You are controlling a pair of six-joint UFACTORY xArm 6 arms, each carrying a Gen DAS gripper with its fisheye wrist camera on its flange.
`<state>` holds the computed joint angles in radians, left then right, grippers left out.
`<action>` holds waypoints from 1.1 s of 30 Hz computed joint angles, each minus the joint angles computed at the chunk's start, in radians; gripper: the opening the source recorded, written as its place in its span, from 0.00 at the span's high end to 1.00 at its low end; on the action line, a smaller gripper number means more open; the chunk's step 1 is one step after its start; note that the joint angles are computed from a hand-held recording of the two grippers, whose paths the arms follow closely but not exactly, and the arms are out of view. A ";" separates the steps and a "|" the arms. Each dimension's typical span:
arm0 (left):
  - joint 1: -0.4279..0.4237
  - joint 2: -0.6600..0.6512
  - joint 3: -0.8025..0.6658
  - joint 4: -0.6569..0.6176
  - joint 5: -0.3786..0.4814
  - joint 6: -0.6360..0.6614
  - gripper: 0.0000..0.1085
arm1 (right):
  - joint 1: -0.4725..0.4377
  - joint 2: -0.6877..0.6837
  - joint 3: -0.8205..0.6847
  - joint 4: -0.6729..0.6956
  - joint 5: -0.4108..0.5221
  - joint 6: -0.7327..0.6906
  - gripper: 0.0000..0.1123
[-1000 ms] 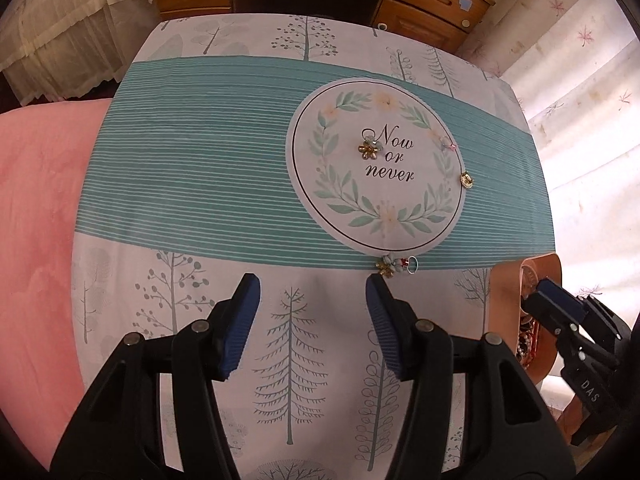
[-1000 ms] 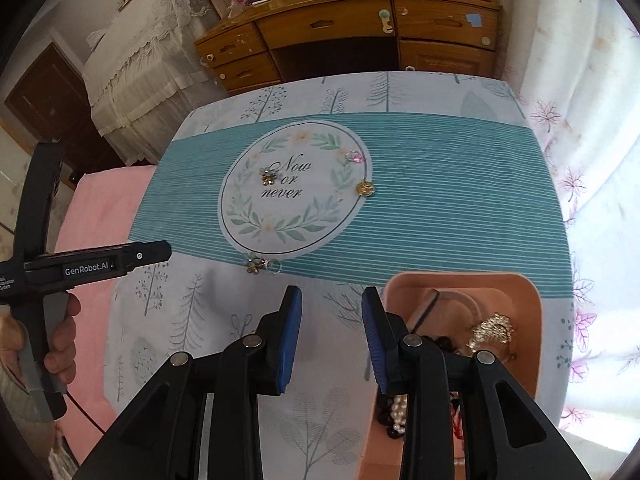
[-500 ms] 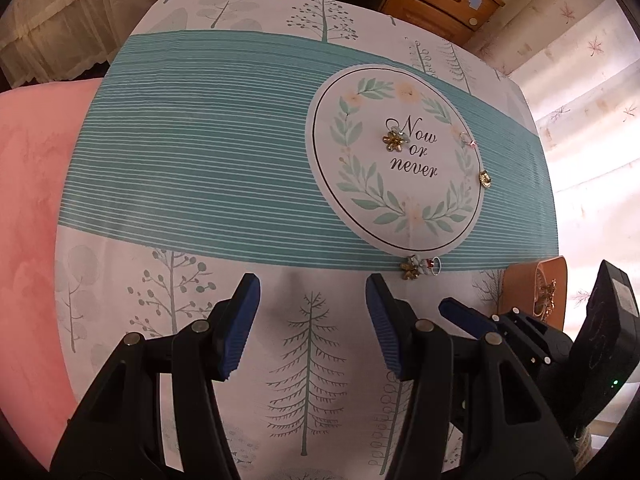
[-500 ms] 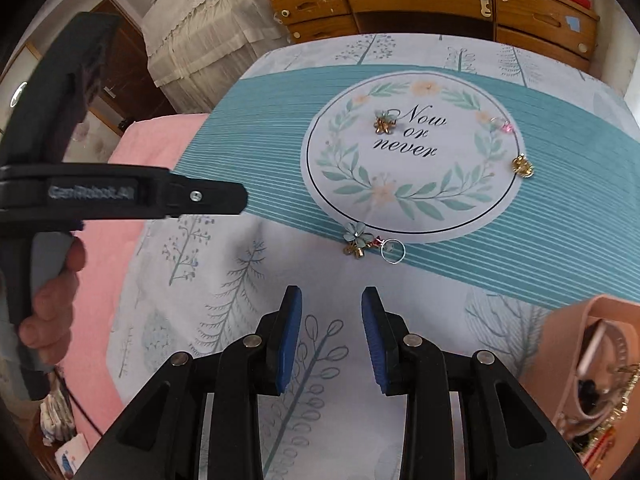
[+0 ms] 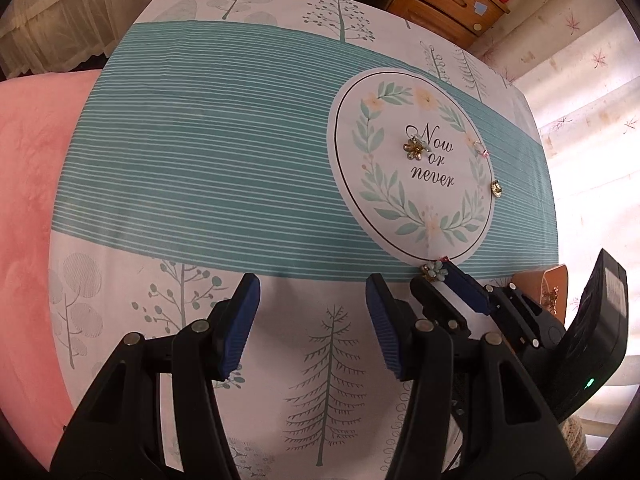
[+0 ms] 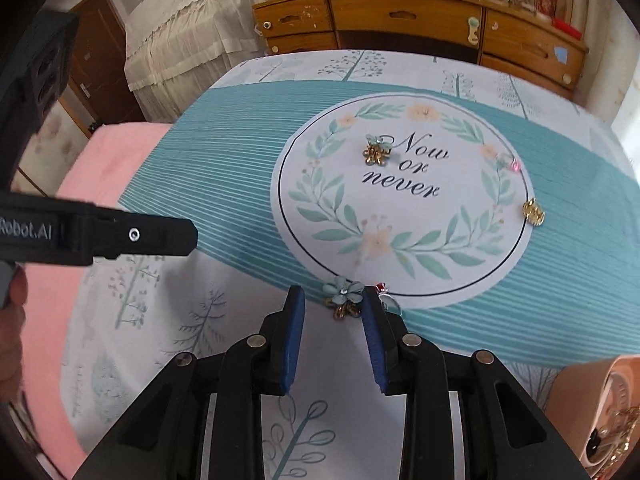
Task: Organize jewelry
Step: 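Grasp the blue flower charm with the right tool while the left grasps the gold flower charm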
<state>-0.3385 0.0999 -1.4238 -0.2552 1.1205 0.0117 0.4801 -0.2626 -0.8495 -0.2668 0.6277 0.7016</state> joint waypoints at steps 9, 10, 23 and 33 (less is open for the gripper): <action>-0.056 0.064 -0.094 0.010 -0.072 0.070 0.52 | 0.020 0.005 -0.006 -0.187 0.045 0.119 0.83; -0.066 0.081 -0.119 0.004 -0.072 0.083 0.52 | 0.010 -0.010 0.008 -0.175 0.041 0.134 0.83; -0.186 0.327 -0.389 0.111 -0.071 0.161 0.56 | -0.049 -0.220 0.178 0.045 0.037 0.126 0.83; -0.201 0.337 -0.351 0.163 -0.140 0.148 0.97 | -0.040 -0.265 0.226 0.089 0.004 0.111 0.83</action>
